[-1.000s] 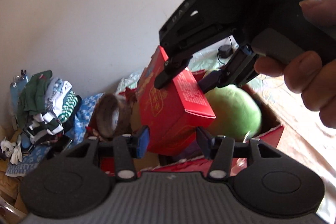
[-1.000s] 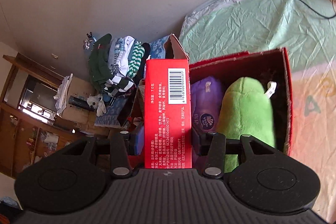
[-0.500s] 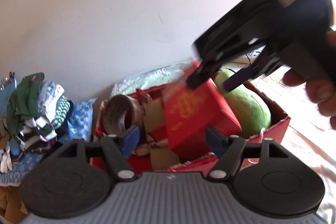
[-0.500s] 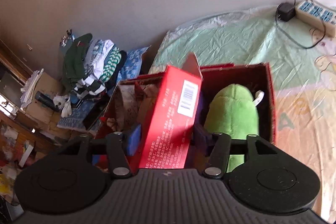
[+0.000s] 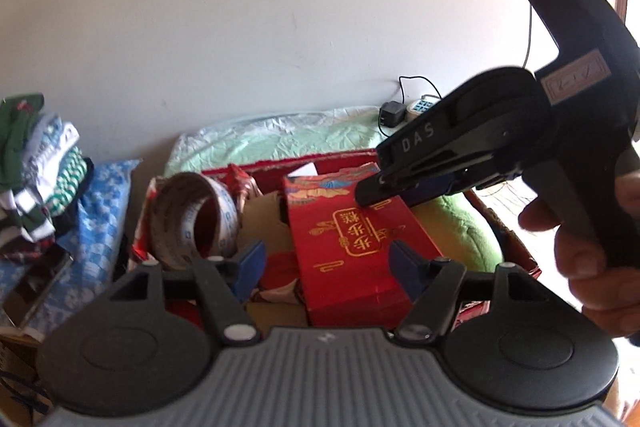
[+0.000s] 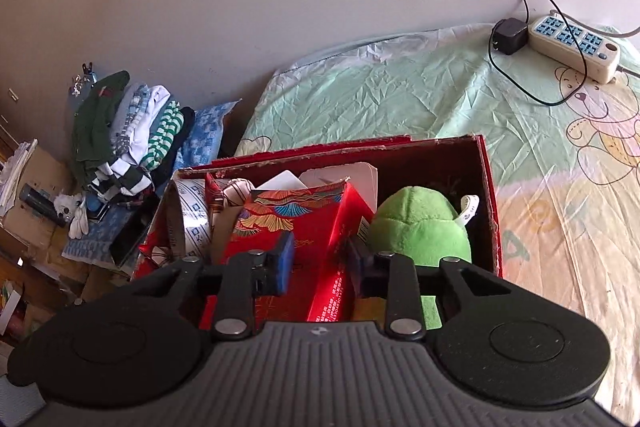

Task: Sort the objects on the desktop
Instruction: 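Open the right gripper to release the gift box and withdraw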

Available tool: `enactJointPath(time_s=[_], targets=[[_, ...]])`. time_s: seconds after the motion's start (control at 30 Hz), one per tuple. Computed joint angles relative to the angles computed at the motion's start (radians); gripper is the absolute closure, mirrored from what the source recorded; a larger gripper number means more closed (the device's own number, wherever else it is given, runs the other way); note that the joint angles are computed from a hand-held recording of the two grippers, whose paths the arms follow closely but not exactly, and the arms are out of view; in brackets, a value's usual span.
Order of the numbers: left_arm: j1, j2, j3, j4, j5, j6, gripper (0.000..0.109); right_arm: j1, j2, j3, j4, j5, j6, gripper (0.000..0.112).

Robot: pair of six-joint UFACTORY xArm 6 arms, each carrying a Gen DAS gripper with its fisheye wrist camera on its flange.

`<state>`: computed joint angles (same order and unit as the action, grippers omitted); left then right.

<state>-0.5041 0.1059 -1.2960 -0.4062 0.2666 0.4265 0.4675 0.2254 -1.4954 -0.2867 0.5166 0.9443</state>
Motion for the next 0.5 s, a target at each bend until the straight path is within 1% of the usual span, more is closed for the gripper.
enactJointPath(time_s=[0.1, 0.17, 0.2, 0.27, 0.3, 0.33, 0.37, 0.43, 0.47, 0.5], targets=[[0.005, 0.0, -0.007, -0.025, 0.014, 0.001, 0.029, 0.0, -0.01, 0.017, -0.011, -0.016, 0.012, 0.077], [0.009, -0.004, -0.003, -0.002, 0.003, -0.028, 0.019, -0.003, -0.032, 0.047, -0.028, -0.047, 0.044, 0.075], [0.01, -0.01, 0.002, 0.0, -0.001, -0.034, 0.018, -0.005, -0.045, 0.063, -0.04, -0.062, 0.07, 0.077], [0.013, -0.024, 0.013, -0.01, -0.008, -0.035, 0.017, -0.008, -0.084, 0.114, -0.08, -0.107, 0.138, 0.075], [0.015, -0.03, 0.017, -0.003, -0.011, -0.049, 0.016, -0.01, -0.109, 0.143, -0.132, -0.13, 0.197, 0.073], [0.019, -0.034, 0.017, 0.002, -0.008, -0.065, 0.014, -0.012, -0.133, 0.168, -0.193, -0.144, 0.262, 0.069], [0.022, -0.037, 0.014, 0.003, 0.001, -0.08, 0.01, -0.011, -0.156, 0.187, -0.251, -0.143, 0.32, 0.065], [0.032, -0.039, 0.001, 0.031, 0.031, -0.141, 0.008, -0.002, -0.194, 0.211, -0.338, -0.118, 0.399, 0.063], [0.037, -0.038, -0.008, 0.048, 0.048, -0.175, 0.008, 0.008, -0.209, 0.214, -0.37, -0.086, 0.422, 0.06], [0.041, -0.039, -0.015, 0.074, 0.063, -0.215, 0.008, 0.023, -0.22, 0.209, -0.398, -0.035, 0.434, 0.059]])
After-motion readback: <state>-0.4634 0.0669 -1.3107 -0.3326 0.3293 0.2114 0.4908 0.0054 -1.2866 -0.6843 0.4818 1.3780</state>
